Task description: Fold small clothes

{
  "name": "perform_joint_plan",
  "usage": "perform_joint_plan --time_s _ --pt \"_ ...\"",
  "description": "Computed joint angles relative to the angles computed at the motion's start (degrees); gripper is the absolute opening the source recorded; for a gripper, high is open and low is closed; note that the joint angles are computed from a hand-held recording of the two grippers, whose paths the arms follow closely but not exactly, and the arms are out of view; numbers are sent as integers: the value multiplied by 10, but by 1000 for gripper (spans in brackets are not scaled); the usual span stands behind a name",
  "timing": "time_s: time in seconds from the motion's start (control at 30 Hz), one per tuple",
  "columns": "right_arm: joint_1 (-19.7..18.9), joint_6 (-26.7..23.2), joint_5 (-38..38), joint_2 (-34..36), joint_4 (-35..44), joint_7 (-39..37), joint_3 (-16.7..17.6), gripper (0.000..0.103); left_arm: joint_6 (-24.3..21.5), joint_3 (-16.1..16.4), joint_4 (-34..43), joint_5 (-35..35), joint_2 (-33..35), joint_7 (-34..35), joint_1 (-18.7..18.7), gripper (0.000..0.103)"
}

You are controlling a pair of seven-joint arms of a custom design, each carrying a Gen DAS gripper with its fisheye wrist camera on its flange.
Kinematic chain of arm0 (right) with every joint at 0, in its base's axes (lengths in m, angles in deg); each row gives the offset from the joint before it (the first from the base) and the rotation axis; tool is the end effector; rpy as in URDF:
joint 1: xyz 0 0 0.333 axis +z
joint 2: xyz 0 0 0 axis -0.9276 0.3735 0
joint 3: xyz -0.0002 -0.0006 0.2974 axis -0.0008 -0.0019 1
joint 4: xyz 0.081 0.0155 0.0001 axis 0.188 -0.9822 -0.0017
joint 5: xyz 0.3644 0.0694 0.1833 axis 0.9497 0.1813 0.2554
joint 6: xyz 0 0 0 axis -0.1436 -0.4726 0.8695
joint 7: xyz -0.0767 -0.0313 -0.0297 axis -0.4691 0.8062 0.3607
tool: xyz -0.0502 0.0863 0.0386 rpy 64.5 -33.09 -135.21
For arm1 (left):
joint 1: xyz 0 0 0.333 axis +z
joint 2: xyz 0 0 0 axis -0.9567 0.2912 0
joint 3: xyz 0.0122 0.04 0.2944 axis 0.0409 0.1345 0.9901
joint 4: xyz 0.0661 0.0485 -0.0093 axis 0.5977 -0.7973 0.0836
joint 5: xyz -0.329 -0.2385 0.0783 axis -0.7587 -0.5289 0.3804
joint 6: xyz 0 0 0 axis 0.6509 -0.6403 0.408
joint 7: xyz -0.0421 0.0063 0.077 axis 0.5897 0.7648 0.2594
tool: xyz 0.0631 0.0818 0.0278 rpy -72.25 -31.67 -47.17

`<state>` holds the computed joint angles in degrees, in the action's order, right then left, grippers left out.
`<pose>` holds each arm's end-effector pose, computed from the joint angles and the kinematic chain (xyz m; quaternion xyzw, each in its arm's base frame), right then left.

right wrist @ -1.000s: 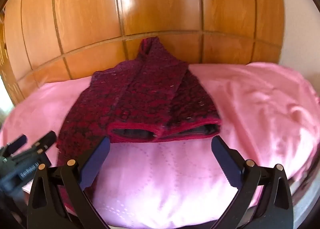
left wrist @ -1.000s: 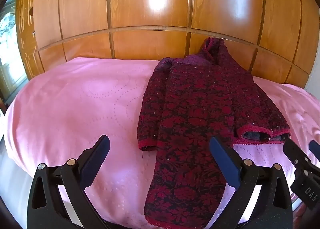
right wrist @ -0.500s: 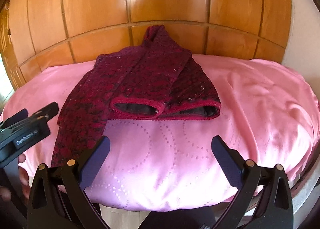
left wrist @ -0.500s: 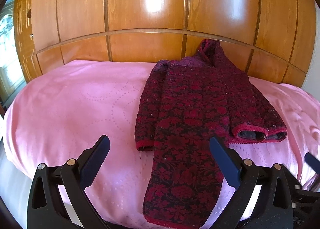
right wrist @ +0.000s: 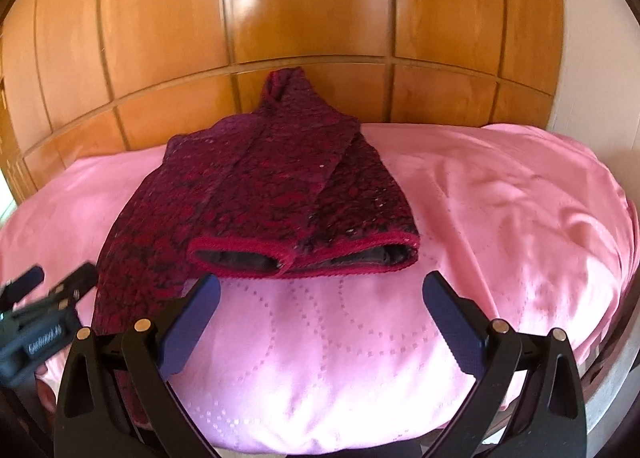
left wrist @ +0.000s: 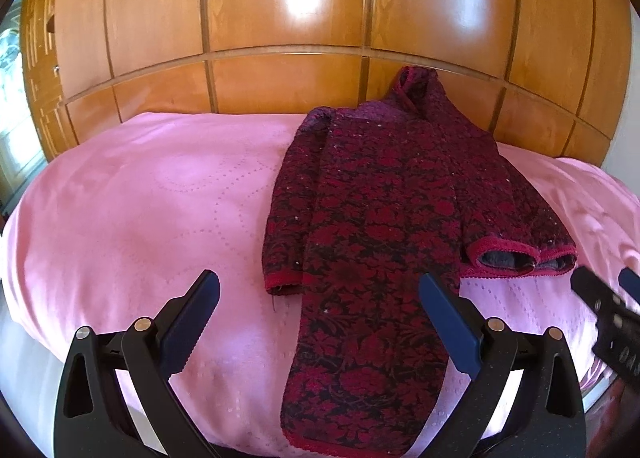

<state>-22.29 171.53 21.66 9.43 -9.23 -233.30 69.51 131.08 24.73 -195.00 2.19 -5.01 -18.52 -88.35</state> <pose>0.3992 0.4906 0.5873 -0.4470 0.8250 -0.2972 0.1767 0.5360 -0.3041 0.4576 -0.5098 0.7540 -0.3496 0.2221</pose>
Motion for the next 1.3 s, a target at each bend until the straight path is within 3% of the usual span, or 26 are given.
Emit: perform_joint_plan --time_s 0.73,0.9,0.93,1.03,1.1,1.3 --pt "-34 48 24 -28 -42 10 2 101 -8 -6 12 -45 15 75 -5 99" --pt "-40 53 29 -34 -51 13 3 101 -23 -30 21 -143 26 193 5 99" --pt "-41 55 29 -36 -54 13 3 101 -26 -35 23 -162 28 221 7 96" --pt "-47 64 29 -43 -62 13 3 101 -53 -52 31 -226 38 327 13 74" --pt "-54 80 31 -51 -73 14 2 101 -70 -57 34 -255 43 381 12 69" --pt "-81 170 42 -67 -105 -7 2 101 -57 -47 20 -257 50 426 -1 68"
